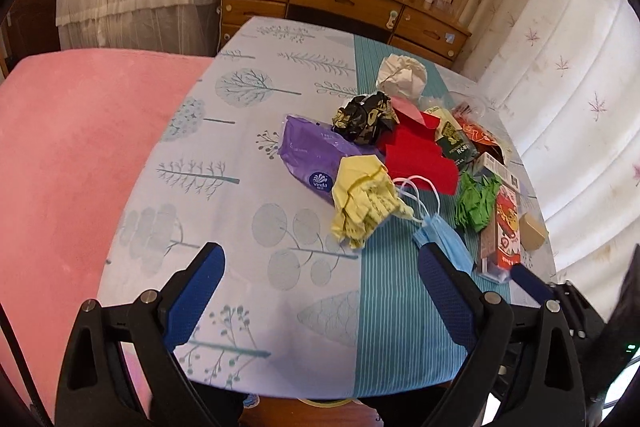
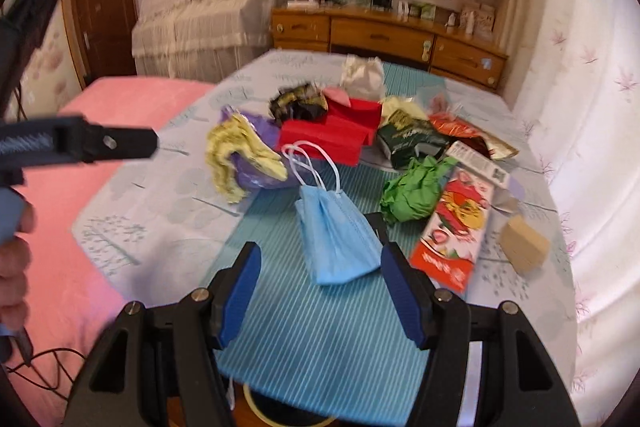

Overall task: Collect trash
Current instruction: 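Grasp the yellow glove with the left gripper while the right gripper grasps the blue mask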

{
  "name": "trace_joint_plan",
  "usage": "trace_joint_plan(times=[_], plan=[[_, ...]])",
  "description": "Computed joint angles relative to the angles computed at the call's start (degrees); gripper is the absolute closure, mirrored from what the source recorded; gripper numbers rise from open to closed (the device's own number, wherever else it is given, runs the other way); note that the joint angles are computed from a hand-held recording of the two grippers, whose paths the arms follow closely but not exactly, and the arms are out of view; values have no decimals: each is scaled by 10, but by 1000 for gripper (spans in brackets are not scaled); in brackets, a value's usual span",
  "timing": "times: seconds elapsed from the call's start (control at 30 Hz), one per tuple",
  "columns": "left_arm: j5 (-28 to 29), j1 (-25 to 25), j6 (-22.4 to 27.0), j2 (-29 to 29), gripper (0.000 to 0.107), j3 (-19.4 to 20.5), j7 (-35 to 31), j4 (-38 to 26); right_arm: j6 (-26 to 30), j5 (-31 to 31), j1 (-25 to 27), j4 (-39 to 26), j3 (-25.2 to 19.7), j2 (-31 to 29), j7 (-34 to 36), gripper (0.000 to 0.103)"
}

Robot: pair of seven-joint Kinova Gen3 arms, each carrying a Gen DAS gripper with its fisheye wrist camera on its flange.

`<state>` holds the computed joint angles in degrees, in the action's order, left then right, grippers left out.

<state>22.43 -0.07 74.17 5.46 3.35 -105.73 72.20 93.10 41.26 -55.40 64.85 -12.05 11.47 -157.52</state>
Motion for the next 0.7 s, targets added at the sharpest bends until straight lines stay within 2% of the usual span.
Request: trace_joint_plan(times=[0.17,0.23,0.27,0.37,0.4,0.53,0.7], plan=[[-5,7,33,53,12,12,11,-45,-42,-63,56,16,17,20,49,41],[-7,10,31,60,12,15,11,-48,-56,-90,82,22,15,26,61,55],[-7,11,31,64,12,17,11,-51,-72,-90,80,35,25,18,65,56],[-3,12,34,77,12,21,18,-61,-127,-127,113,54,21,-9,73,83],[-2,12,37,82,12,21,23,-67,-133,-130,117,57,24,-14,73,89],[4,15,43,103,12,27,46,-92,-150,-118,130,68,22,-30,56,91],[-19,35,40,120,12,31,76,-110,-169,-110,148,77,13,-46,41,91]])
